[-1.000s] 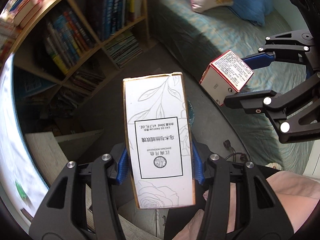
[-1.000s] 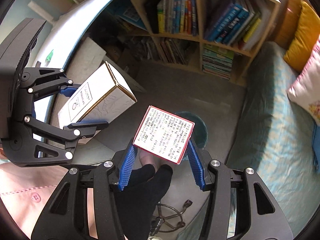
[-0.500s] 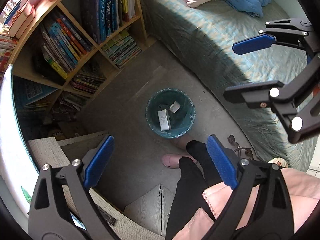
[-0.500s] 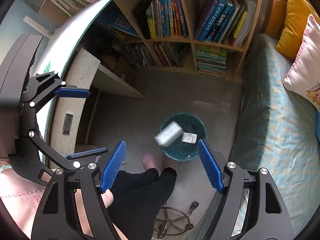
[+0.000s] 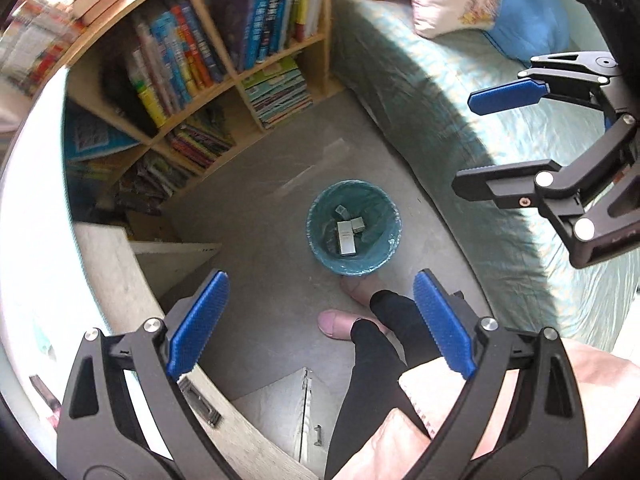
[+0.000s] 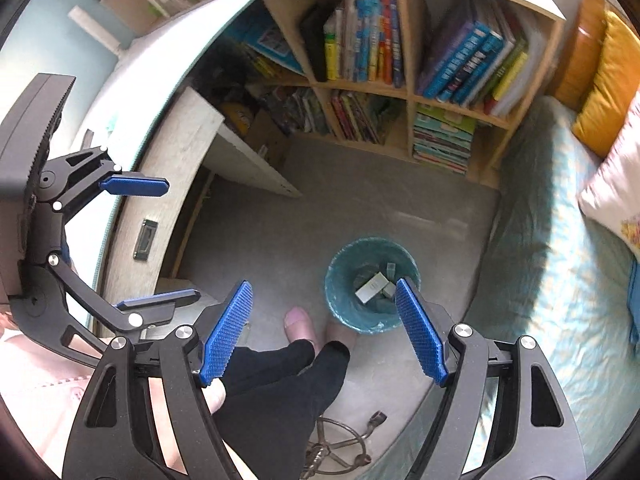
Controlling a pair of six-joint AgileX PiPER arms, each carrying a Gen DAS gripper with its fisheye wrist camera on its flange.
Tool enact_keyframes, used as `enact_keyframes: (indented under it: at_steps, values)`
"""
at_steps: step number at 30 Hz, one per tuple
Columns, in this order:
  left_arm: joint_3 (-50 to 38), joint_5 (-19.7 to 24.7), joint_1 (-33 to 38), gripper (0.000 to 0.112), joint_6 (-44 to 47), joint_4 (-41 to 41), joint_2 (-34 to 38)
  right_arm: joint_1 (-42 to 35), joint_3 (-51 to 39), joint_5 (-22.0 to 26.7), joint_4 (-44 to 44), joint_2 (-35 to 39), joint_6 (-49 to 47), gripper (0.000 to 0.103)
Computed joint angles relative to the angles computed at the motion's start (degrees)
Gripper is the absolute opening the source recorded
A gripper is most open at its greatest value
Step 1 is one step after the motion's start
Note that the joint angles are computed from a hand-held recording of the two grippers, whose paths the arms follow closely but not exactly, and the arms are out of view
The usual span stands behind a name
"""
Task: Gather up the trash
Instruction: 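Move both open tools back over the table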
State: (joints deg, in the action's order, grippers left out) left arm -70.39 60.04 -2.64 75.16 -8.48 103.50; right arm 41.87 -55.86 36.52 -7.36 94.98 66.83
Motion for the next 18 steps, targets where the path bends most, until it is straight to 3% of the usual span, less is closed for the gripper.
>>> enact_keyframes:
  at_steps: [4, 12, 18]
  values:
    - [-4.99, 2.17, 4.61, 0.091, -0.22, -0.55, 1.62, -1.61, -6.25, 1.06, 1.59, 3.67, -7.63, 0.075]
    - [-14.92, 2.15, 13.92, 0.091, -2.88, -0.63, 6.21, -3.56, -23.82, 4.79, 5.53, 13.93, -24.27, 0.074]
    - [-24.21, 3.11, 20.29, 0.091, -7.15, 0.99, 11.02, -4.24, -42.08, 11.22, 8.98, 23.92, -36.17, 0.074]
